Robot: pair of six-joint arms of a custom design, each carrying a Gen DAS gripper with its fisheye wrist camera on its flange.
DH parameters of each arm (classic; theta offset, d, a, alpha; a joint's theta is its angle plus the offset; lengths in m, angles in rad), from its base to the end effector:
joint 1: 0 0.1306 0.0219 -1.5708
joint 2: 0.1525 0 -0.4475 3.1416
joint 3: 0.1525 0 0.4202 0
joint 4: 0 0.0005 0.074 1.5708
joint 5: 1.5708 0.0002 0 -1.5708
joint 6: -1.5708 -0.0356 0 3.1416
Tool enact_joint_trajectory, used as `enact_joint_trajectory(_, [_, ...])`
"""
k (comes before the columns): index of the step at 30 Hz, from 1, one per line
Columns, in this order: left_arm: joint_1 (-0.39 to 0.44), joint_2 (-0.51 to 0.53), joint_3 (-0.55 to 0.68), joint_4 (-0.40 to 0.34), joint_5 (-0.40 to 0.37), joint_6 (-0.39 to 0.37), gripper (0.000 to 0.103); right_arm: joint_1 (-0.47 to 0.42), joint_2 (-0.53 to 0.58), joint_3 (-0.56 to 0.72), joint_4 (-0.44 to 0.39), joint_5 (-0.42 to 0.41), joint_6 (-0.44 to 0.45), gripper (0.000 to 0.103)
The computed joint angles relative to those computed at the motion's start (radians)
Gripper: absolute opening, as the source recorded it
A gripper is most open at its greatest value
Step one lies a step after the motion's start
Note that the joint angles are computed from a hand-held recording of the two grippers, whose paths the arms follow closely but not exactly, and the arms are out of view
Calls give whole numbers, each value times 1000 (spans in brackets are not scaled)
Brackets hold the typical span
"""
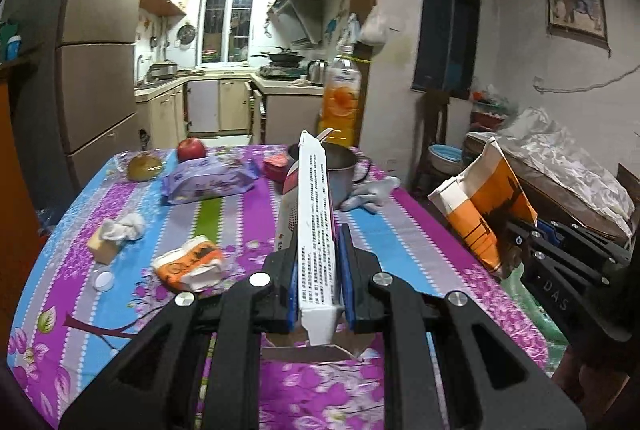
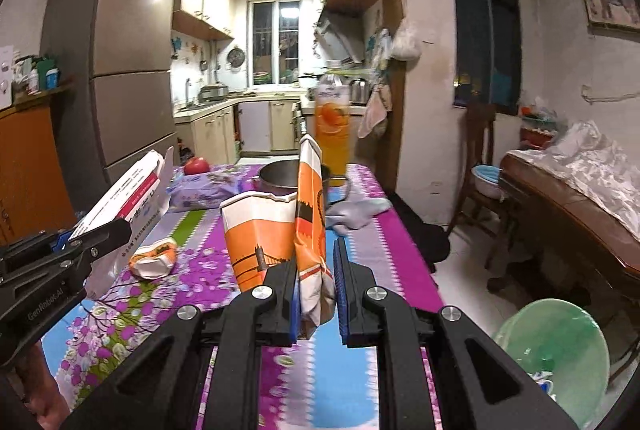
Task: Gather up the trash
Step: 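Lift the toothpaste box and bread bag with both grippers toward the green bin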
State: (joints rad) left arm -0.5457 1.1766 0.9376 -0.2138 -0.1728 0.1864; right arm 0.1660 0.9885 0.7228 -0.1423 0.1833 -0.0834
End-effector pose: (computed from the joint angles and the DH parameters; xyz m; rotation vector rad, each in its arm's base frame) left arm 0.3628 -0.2137 0.4177 0.2540 2.0124 -0.2897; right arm 0.3373 0.0494 0.3836 0.0375 1.9713 -0.0186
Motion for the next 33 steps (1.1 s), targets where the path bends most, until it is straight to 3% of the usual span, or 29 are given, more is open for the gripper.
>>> enact_joint_trajectory(7, [-103,42,50,3,-21,5,15,-144,-101,-29,-55,-45,20,15])
enact_joint_trajectory(20, [-269,160,144,2,-40,-5,15,-514,-190,-64,-133,-247,93,15])
enact_joint_trajectory(25, [-329,227,202,-17,-27,-13,15,-689,-176,-66,-154,-336,140,15])
enact_joint_trajectory(33, [-393,354,316,-89,63,-20,15,-914,-79,-37,-196,-431,234,15])
